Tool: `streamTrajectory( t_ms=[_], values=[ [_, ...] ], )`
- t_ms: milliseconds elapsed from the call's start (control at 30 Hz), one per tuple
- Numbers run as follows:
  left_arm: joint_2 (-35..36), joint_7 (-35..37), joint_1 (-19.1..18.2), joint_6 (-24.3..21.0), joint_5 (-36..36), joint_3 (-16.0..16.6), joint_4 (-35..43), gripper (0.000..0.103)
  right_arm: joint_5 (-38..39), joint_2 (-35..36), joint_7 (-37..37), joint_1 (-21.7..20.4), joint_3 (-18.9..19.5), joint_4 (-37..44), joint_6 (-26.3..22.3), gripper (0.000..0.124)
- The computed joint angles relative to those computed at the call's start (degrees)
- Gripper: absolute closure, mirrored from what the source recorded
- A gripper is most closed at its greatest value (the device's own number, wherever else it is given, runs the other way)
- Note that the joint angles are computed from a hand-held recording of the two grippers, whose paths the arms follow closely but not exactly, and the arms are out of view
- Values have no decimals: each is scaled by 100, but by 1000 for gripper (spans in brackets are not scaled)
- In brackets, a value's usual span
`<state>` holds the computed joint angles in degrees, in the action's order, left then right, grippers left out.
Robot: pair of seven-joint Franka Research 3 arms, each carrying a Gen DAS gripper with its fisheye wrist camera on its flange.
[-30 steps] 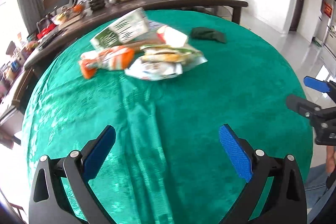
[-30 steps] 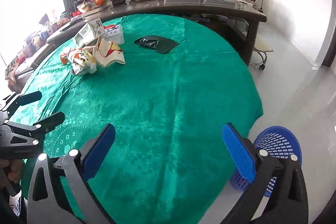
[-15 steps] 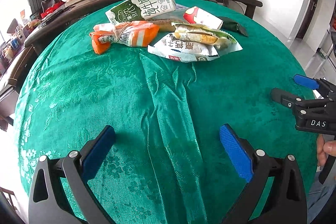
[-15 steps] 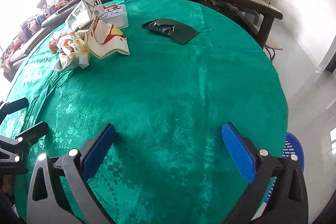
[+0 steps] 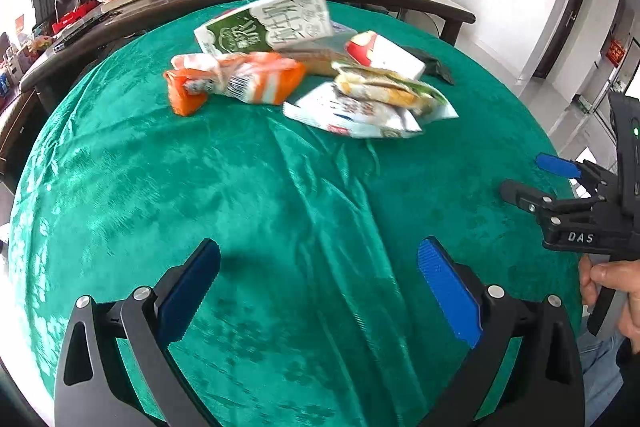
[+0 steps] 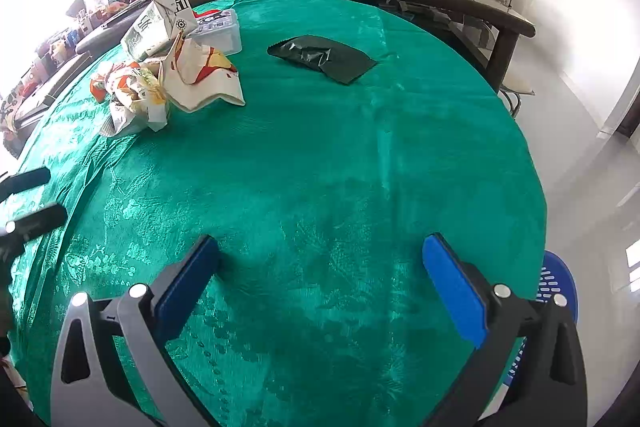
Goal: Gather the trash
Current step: 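Move both open tools back over the table toward the milk carton and bags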
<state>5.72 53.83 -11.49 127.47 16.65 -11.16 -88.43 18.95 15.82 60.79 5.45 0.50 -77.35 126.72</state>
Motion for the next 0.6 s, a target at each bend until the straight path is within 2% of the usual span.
streamTrajectory(
  t_ms=[67, 167, 300, 500, 600],
  values=[
    [-28, 171, 122, 181, 44, 95, -26, 5, -2, 5, -3, 0, -2, 6, -1, 26],
    [181, 464, 319, 163, 245, 247, 299, 5, -13, 2, 2, 5, -5, 2, 10, 26],
    [583, 1096, 620, 374, -51, 336, 864, 5, -19, -8, 12, 9, -5, -11, 20, 26],
    [1527, 2294, 893, 272, -835, 209, 2168, 5, -13, -12, 8, 6, -5, -18, 19, 26],
    [1983, 2858, 988, -46, -1318, 44, 2778, 5, -18, -18, 7, 8, -6, -26, 25, 26]
  ],
)
